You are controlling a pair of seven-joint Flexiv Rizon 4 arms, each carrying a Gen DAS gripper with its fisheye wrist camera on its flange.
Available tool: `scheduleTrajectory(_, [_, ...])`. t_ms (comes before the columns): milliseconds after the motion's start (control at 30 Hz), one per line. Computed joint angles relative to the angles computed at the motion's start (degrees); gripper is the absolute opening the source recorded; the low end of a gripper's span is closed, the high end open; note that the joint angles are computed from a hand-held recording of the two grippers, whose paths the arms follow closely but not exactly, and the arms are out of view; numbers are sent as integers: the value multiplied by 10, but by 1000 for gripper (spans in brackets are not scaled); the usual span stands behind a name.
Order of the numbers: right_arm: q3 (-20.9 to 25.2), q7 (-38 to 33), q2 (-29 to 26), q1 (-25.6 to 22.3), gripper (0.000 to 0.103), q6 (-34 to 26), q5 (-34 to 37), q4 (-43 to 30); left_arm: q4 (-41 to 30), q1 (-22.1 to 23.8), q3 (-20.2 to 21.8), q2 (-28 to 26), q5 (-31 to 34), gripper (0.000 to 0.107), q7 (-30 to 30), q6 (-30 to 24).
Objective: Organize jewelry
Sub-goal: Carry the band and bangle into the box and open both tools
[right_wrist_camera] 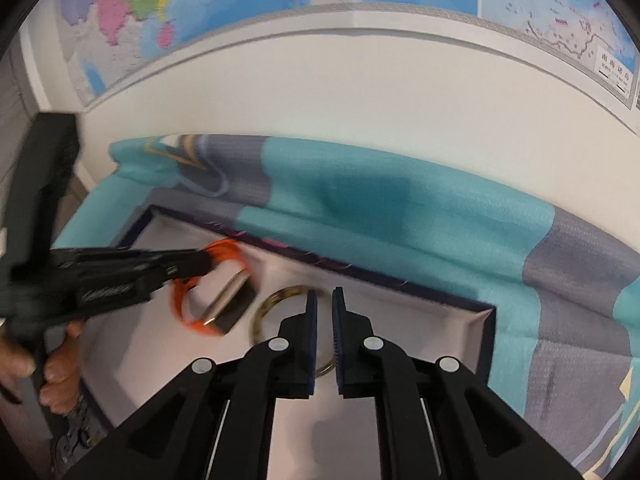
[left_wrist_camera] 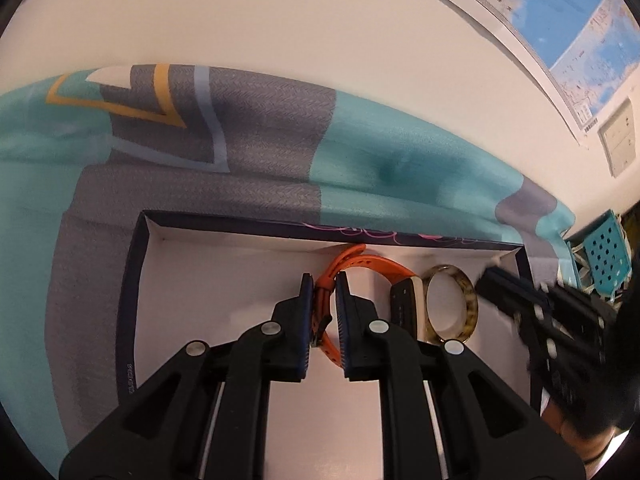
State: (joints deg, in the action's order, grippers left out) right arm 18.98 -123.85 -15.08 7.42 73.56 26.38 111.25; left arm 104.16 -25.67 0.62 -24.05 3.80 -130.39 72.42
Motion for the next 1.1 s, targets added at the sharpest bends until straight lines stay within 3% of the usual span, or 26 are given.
scheduleTrajectory(100, [15,-56,25,-9,15,-30,18,20,3,3,-5,0,-7,14,1,3])
scheduleTrajectory(167, [7,-68,35,5,16,-36,8,37,10,6,-10,2,-11,31,8,13])
scheduleTrajectory(300, [-14,-42,30,28,19,-13,-10,52,10,-25,23,16,34,43,-21,7])
scheduleTrajectory(433, [11,-119,50,-10,26,-34,91,40,29,-62,64,59,128,56,-78,14])
scheduleTrajectory(467, [11,-142,59,-14,32,-41,115,41,33,-65,68,69,151,58,-91,13])
scheduleTrajectory(667, [-12,-253,139,-19,35,-91,233,79,67,-89,61,136,287,62,-154,4])
scheduleTrajectory(833, [-51,-299,196,-6,39,-114,279,123,118,-67,16,164,302,62,-144,25])
scheduleTrajectory(1100, [-117,-297,236,21,38,-112,282,189,154,-45,-36,190,362,63,-202,-1])
